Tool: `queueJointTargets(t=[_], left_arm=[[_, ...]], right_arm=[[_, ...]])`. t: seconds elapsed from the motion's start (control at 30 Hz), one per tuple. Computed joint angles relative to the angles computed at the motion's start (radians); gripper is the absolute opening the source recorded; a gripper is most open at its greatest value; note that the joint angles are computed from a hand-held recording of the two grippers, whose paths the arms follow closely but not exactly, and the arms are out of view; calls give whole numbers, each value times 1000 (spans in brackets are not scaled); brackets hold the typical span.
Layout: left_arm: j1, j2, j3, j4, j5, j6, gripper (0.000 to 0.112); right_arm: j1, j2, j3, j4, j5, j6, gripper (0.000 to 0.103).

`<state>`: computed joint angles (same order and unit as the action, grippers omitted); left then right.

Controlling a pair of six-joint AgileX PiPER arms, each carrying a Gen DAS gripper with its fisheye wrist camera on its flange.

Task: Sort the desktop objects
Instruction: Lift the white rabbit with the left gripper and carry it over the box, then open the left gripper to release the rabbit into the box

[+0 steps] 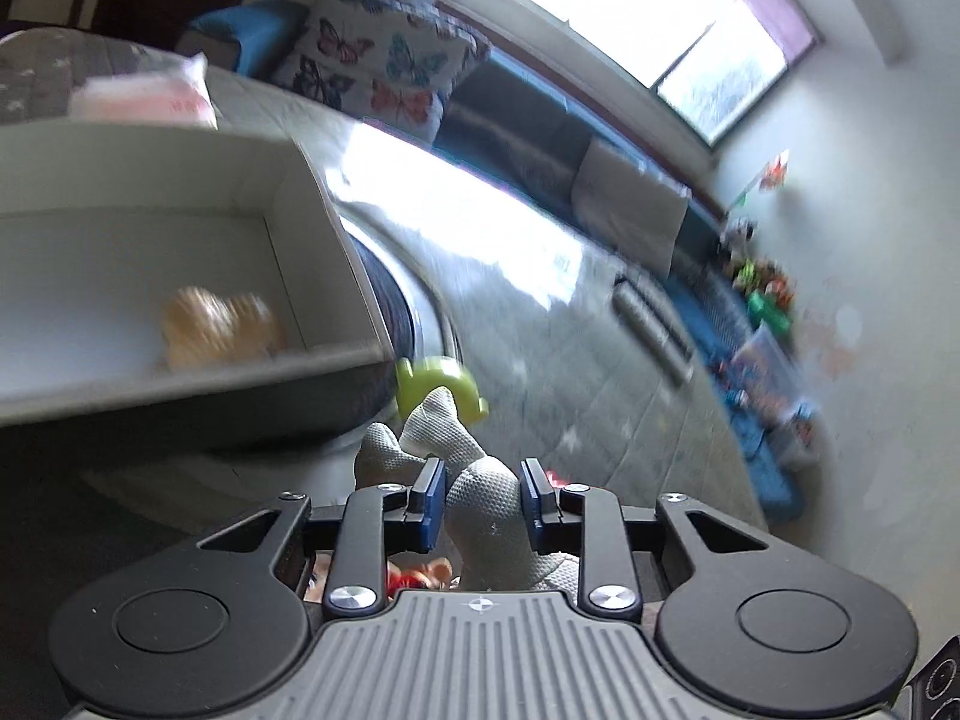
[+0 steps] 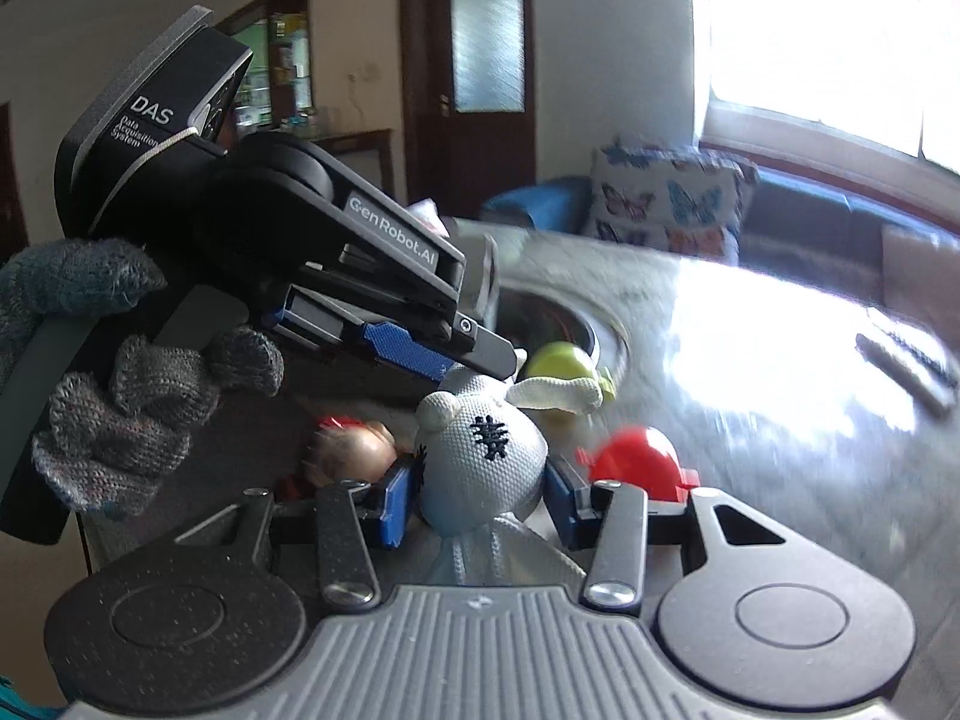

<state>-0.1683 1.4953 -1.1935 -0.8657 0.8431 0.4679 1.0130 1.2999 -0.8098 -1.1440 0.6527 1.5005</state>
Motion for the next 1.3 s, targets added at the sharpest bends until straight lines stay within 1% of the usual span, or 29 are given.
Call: queueJointTargets(t=[0.13,0.3,0.43,0.6,0.8,0.83,0.9,0.97,1.0,1.07,1.13,1.2,1.23,1.3], left_arm=[[92,6,-39,-63,30,35,29],[204,44,-98,-120,59,59,29],[278,91,-161,-136,77,56,29],[346,164,-238,-151,71,53,29],[397,284,-388,-103,70,7,29],[396,297,-402,-89,62,-3,29],[391,327,-430,-56,40,-25,29],[391,345,-438,-20,19,-34,29],[386,351,-437,-1,3,-40,29],[377,348,-410,20,-31,-28,29],[365,340,-383,54,-67,-28,30],[351,336,-367,96,-88,-45,30],[343,328,-352,112,-107,-47,30],[326,304,-316,143,-150,-52,30]], right_arm=[[-38,70,-113,16,-42,-128,46],[-91,189,-265,49,-125,-275,45],[-129,316,-427,144,-186,-436,45],[-173,461,-616,339,-242,-676,45],[-236,625,-814,681,-281,-1021,45],[-243,648,-836,715,-288,-1054,46],[-255,703,-904,776,-274,-1112,46],[-275,772,-996,896,-235,-1205,47],[-279,794,-1023,921,-222,-1223,48],[-283,841,-1081,927,-186,-1232,48],[-285,860,-1098,932,-170,-1238,48],[-288,851,-1077,936,-174,-1240,54],[-287,847,-1068,924,-177,-1230,60],[-285,812,-1007,880,-202,-1184,61]])
